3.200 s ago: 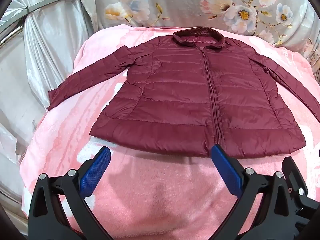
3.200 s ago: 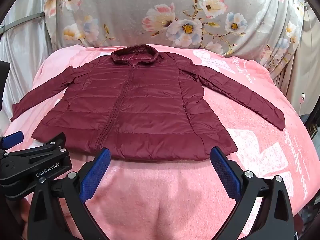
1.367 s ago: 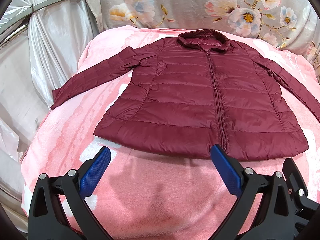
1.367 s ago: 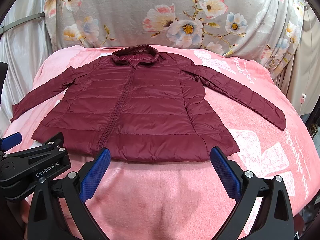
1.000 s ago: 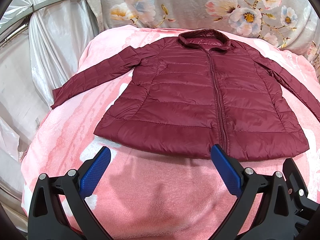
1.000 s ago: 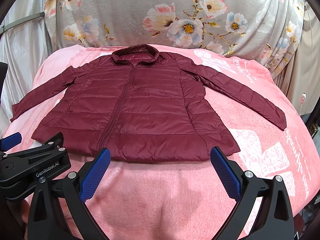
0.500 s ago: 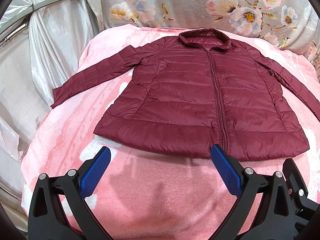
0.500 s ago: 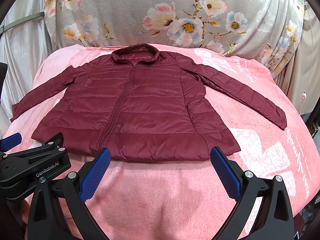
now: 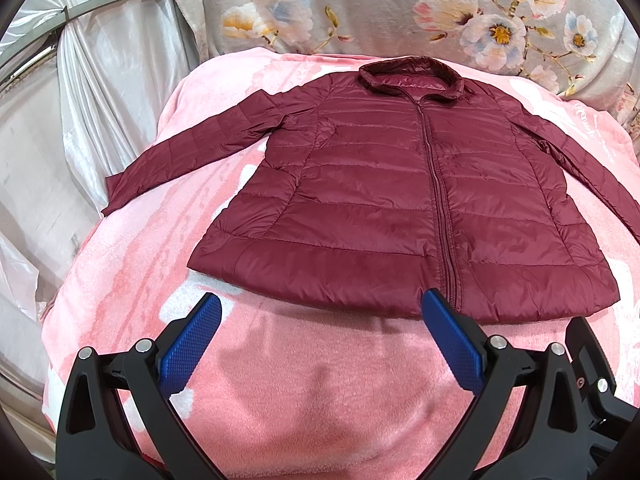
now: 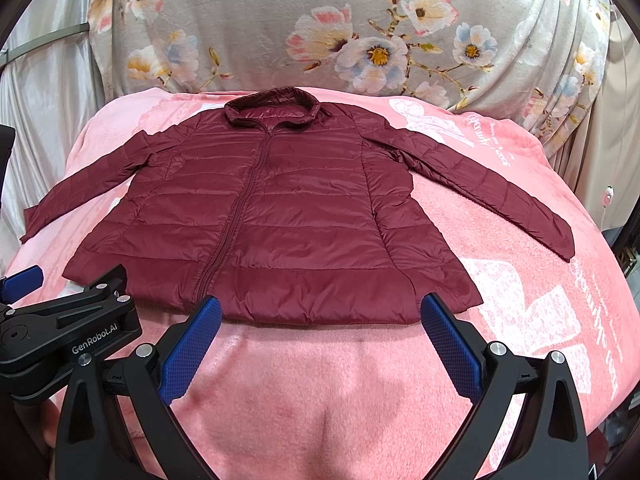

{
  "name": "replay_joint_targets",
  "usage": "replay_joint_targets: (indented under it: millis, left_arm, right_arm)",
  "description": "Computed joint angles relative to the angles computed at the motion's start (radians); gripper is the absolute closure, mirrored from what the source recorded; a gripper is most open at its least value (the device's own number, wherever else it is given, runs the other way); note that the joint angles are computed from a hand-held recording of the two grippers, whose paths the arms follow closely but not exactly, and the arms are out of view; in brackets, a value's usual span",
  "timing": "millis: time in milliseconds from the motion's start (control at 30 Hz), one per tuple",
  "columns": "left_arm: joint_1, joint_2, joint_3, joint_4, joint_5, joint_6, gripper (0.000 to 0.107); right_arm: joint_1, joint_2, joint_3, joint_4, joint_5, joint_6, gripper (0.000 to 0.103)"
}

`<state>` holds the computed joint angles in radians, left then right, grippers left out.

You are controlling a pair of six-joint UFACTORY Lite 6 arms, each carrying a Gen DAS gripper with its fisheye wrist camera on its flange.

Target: Fold large clothes

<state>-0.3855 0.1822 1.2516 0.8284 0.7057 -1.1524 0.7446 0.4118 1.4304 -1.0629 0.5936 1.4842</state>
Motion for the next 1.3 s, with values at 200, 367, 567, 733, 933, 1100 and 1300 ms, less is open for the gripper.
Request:
replay_joint_targets:
  millis: [200, 367, 567, 733, 933, 1100, 1300]
  left_arm:
    - [-0.002, 0.004, 0.003, 0.000, 0.001, -0.001, 0.010]
    - [-0.004, 0.005, 0.004, 0.002, 0.001, -0.005, 0.010]
    - [0.019, -0.009, -0.039, -0.005, -0.029, 0.001, 0.010]
    - [0.048, 0.024, 0.005, -0.106, -0.051, 0.095, 0.009]
    - [0.113, 0.073, 0.056, -0.243, -0.110, 0.235, 0.009]
    - [0.190, 0.151, 0.137, -0.263, -0.117, 0.260, 0.009]
    - [0.281, 0.287, 0.284, -0.303, -0.122, 0.326, 0.009]
  right_arm:
    - [0.000, 0.003, 0.004, 0.002, 0.000, -0.003, 0.005]
    - [0.000, 0.005, 0.006, 0.003, 0.000, -0.003, 0.005]
    - [-0.001, 0.016, 0.008, 0.015, -0.010, -0.004, 0.005]
    - [-0.056, 0.034, 0.016, 0.115, -0.117, -0.101, 0.005]
    - [-0.250, 0.040, 0.014, 0.373, -0.276, -0.338, 0.005]
    - [-0.510, 0.061, 0.008, 0.491, -0.359, -0.386, 0.005]
    - [-0.816, 0.185, 0.112, 0.500, -0.415, -0.317, 0.005]
